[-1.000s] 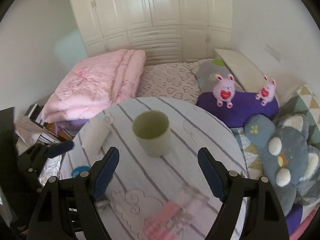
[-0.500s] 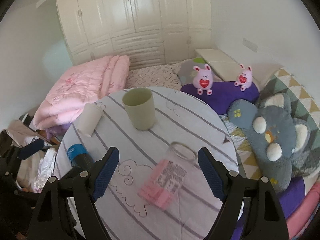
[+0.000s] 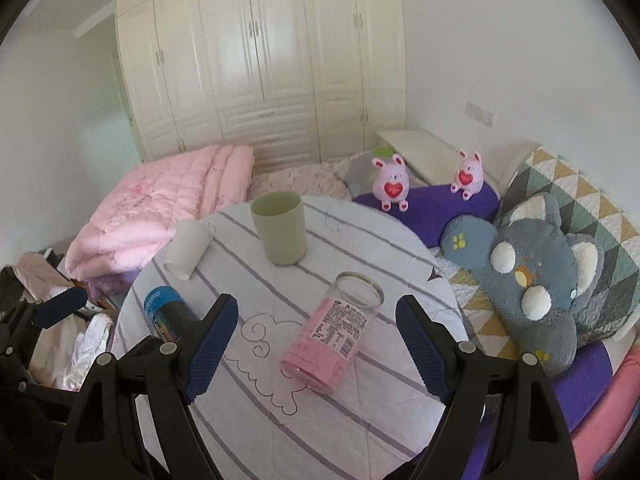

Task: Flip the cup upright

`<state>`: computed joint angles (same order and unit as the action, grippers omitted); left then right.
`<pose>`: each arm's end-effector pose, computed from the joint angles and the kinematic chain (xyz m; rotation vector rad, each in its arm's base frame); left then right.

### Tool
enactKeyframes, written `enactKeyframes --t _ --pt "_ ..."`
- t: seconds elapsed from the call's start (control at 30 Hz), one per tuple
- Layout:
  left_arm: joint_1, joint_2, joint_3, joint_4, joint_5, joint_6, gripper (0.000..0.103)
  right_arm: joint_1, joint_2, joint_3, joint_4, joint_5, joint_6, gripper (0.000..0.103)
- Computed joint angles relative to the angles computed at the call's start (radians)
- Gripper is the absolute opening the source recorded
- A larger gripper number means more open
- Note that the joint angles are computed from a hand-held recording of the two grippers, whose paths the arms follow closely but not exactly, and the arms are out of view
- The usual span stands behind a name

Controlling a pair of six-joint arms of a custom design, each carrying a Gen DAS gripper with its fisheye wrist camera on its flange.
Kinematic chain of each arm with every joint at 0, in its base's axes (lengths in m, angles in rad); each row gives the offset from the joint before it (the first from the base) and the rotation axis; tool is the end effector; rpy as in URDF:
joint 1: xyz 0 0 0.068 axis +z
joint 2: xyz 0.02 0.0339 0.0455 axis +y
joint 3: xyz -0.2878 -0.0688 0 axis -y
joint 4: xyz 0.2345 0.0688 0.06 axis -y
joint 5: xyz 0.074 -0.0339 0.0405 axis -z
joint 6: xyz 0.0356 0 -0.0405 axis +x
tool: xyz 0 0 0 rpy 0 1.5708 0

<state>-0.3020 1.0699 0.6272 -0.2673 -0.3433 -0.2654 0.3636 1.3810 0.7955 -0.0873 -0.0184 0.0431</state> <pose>0.1954 -0.0483 0.2496 -0.1364 2.2288 0.0844 0.2615 0.1002 0.2483 -0.3696 2.2239 0.2397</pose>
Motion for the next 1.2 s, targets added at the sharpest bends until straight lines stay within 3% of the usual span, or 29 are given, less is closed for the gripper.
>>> enactKeyframes --t 0.7,1.2 --pt "-0.016 -0.086 -0.058 0.052 -0.065 -0.010 0.103 0.076 -0.105 -0.102 0.120 0.134 0.027 0.083" --pt "0.013 -0.076 -0.084 0.119 -0.034 0.013 0.103 0.101 -0.074 -0.089 0.114 0.200 0.024 0.083"
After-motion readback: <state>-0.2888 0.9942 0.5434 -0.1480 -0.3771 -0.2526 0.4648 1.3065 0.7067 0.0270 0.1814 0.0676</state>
